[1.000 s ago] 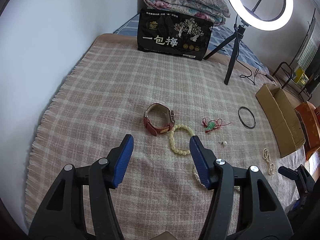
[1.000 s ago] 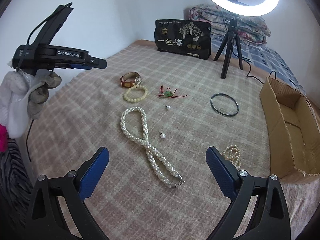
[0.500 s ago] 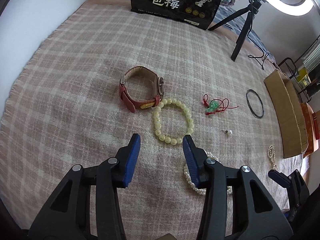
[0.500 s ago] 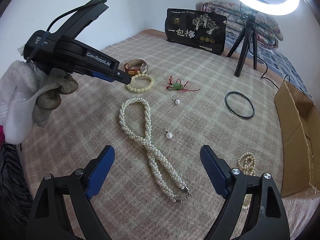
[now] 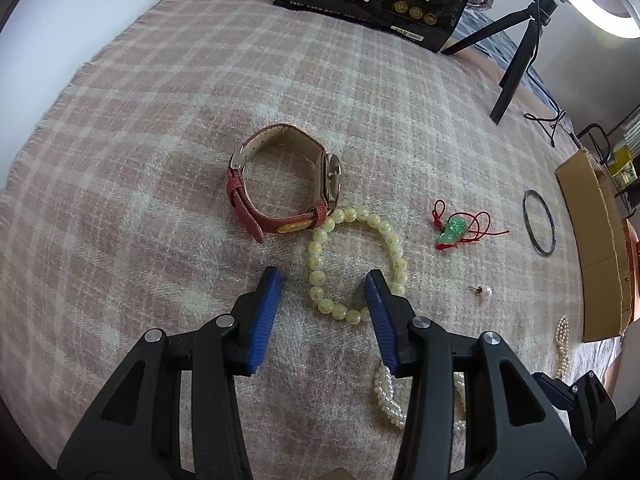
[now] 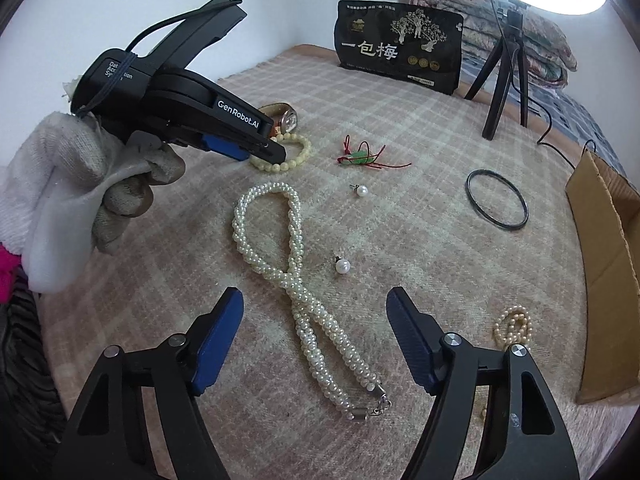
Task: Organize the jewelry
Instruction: 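Grasp the yellow bead bracelet with the left tool while the right tool grasps the twisted pearl necklace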
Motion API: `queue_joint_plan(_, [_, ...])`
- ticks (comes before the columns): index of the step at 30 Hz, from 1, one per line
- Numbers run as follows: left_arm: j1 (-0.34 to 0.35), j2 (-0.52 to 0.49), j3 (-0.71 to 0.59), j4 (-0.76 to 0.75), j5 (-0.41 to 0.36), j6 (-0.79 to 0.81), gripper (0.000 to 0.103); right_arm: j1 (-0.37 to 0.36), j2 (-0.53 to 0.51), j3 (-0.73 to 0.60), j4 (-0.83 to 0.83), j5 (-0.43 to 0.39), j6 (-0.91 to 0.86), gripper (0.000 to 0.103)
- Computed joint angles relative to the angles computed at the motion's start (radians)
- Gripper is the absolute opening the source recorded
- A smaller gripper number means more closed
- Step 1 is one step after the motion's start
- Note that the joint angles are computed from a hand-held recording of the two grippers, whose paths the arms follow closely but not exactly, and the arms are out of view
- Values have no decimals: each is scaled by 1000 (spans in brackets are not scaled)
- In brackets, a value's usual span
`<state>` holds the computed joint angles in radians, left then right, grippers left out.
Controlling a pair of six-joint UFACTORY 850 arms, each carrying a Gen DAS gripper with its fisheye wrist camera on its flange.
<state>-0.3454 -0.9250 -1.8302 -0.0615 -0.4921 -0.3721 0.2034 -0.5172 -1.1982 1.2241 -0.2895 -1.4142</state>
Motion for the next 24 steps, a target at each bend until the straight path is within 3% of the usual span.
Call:
queue_joint_plan(6, [-3,0,2,35,0,-15,42,6,-33,-26,-64,-15,54,64])
queue_joint_plan(17, [2,19,35,77,23,-57,13,33,-53,-39,-108,31,89,64])
queue_joint_plan(18, [4,20,38,63,27,-45,12,34,-55,-40,-108,34,85,59])
queue_joint_plan(19, [5,22,41,57,30,-41,11,35,-54,-39,-118,38,93,45])
queue_joint_plan(20, [5,23,43,67,32,-48,9,37,-54,-41,-140,44,114,39])
queue_joint_plan(22, [4,28,52,72,41,-52,9,33,-54,-47,-168,22,138,17])
queue_joint_plan(24, [3,31,58,79,47,-55,9,31,-54,-50,-197,4,165,11])
